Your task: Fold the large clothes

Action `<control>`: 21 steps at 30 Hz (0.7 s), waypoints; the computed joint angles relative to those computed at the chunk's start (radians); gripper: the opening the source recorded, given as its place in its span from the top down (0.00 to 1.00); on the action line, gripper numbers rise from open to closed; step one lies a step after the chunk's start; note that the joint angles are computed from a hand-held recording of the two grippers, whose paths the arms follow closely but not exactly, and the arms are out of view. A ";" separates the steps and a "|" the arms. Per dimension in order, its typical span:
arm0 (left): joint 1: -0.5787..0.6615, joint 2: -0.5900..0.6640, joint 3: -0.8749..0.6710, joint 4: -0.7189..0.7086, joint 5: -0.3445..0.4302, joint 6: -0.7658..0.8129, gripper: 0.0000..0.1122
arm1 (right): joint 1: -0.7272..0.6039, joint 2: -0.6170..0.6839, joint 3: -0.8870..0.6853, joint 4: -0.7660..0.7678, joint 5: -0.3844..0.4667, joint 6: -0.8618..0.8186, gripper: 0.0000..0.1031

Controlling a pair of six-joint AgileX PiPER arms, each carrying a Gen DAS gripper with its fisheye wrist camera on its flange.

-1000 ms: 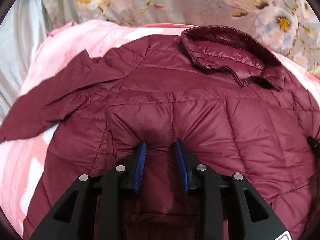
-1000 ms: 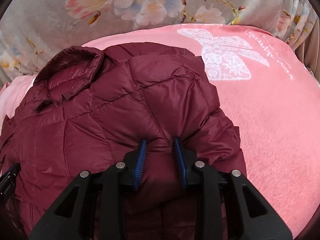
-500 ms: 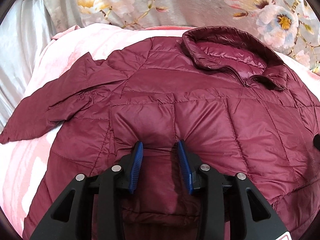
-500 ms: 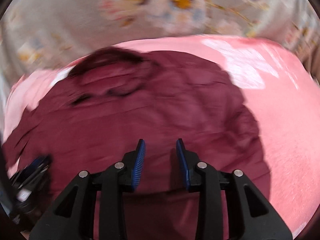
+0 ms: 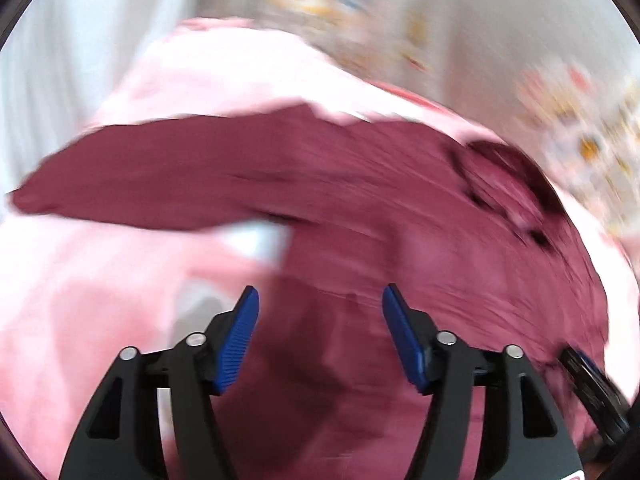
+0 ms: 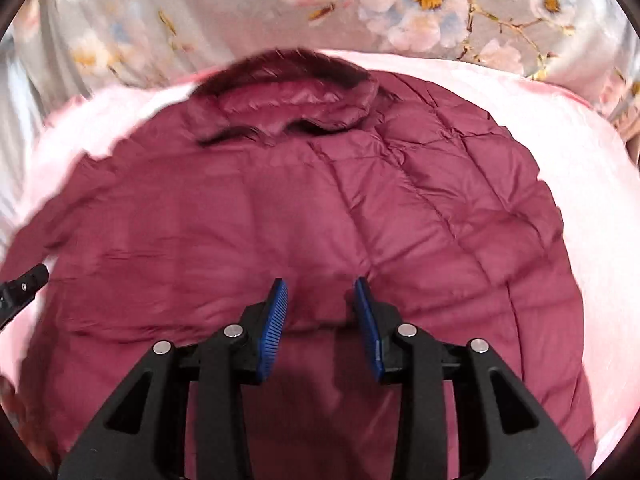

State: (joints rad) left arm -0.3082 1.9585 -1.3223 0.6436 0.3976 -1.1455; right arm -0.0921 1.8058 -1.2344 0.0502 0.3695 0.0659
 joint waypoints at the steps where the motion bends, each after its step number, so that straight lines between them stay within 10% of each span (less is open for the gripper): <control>1: 0.056 -0.030 0.041 0.006 -0.016 -0.005 0.43 | 0.005 -0.031 0.040 0.019 -0.017 -0.009 0.65; 11: 0.530 0.083 -0.068 0.016 0.062 -0.068 0.43 | 0.029 -0.114 0.228 0.013 -0.075 -0.013 0.56; 14: 0.582 0.145 -0.151 -0.203 0.052 0.114 0.46 | 0.031 -0.109 0.239 0.000 -0.097 -0.010 0.52; 16: 0.573 0.181 -0.210 -0.250 0.073 0.140 0.63 | 0.040 -0.103 0.249 -0.044 -0.119 0.028 0.50; 17: 0.558 0.185 -0.225 -0.237 0.080 0.143 0.95 | 0.047 -0.103 0.255 -0.087 -0.130 0.068 0.50; 21: 0.460 0.117 -0.252 -0.133 0.087 0.154 1.00 | 0.040 -0.109 0.270 -0.051 -0.151 0.032 0.49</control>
